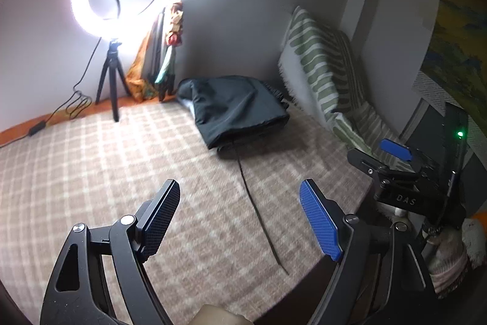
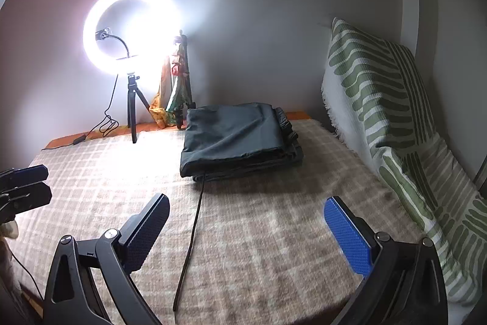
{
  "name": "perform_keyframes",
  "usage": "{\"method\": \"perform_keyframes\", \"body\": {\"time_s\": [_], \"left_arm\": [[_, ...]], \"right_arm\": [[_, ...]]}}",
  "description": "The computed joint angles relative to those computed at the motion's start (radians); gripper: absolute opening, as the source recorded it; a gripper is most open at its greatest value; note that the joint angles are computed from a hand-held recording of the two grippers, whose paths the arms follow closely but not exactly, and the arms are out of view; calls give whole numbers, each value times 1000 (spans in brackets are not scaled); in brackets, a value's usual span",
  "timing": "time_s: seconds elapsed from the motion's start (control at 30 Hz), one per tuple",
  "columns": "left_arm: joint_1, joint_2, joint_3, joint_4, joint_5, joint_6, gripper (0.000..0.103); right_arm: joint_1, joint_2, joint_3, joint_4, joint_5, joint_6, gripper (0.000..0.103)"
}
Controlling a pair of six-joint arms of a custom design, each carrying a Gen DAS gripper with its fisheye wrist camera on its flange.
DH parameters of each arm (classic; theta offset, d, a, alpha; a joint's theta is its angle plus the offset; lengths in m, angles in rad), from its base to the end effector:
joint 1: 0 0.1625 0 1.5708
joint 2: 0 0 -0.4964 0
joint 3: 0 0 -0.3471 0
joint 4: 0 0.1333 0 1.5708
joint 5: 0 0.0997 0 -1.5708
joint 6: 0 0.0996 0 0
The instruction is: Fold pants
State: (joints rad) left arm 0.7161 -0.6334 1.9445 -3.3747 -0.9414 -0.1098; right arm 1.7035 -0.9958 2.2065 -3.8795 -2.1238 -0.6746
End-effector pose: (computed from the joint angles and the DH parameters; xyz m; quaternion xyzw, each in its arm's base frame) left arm -0.3381 -0.5486 0.0971 0.2653 0.8864 -0.3447 0.1584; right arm 0.1482 -0.4979 0.3044 0.1913 -0.8106 0.4214 0.3587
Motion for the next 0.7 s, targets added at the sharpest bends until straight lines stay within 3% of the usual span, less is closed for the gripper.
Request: {"method": "perform_keyframes", "body": {"time_s": [0.43,0.7], "left_arm": [[-41,24,29,-57,109,21,87],[-48,22,33,-68,108,19,88]], "right_arm": [[-13,-17,42,-26,2,34,103],[-13,-18,46,-34,0,27,103]]}}
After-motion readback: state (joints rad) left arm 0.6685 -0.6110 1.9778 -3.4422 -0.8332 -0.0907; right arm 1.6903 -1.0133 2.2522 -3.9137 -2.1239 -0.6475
